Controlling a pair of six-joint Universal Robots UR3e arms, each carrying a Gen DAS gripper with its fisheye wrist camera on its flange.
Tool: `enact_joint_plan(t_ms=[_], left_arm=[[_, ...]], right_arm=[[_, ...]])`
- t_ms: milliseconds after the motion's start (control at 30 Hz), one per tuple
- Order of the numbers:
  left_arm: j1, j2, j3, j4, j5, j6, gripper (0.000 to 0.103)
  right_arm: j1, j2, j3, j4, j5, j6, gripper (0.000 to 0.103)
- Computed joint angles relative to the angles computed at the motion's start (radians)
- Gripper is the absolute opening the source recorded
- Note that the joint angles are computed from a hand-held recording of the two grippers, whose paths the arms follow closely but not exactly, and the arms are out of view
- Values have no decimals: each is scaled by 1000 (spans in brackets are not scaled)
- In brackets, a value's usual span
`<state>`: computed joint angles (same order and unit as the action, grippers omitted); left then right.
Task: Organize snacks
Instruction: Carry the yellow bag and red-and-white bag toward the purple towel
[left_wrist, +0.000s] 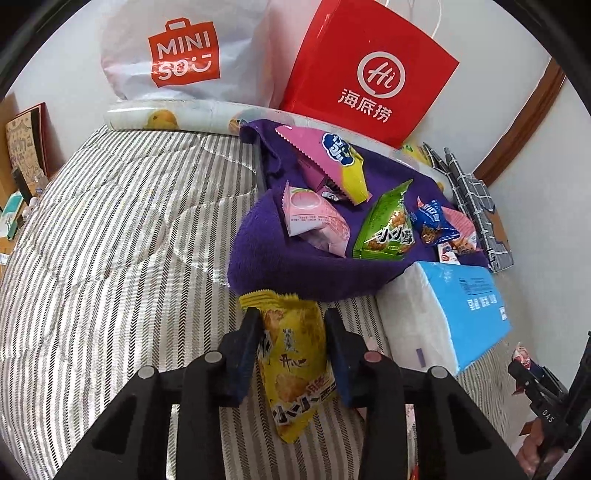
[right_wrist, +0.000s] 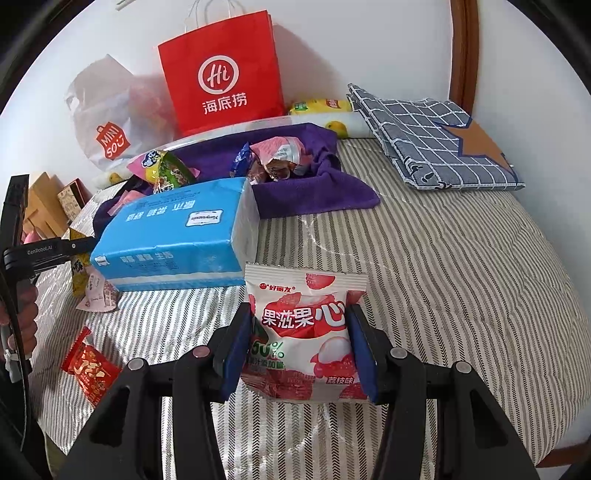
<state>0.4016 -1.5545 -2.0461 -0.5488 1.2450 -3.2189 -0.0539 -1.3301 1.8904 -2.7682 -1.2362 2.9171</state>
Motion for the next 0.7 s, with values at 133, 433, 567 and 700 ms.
enact_joint_plan(t_ms=[133,433,567,700], left_arm=[[4,51,-14,-22,-7,4,33],[-4,180,-44,-90,-17,16,33],[7,255,-56,-135,-38,24,33],[17,313,-58,-173,-52,29,33]], right_arm=[[-1,-21,9,-1,5,-4,51],[-10,-85,39,-10,26,2,51],[-7,-104,40,-11,26,10,50],[-2,-124,40,-9,35,16,50]])
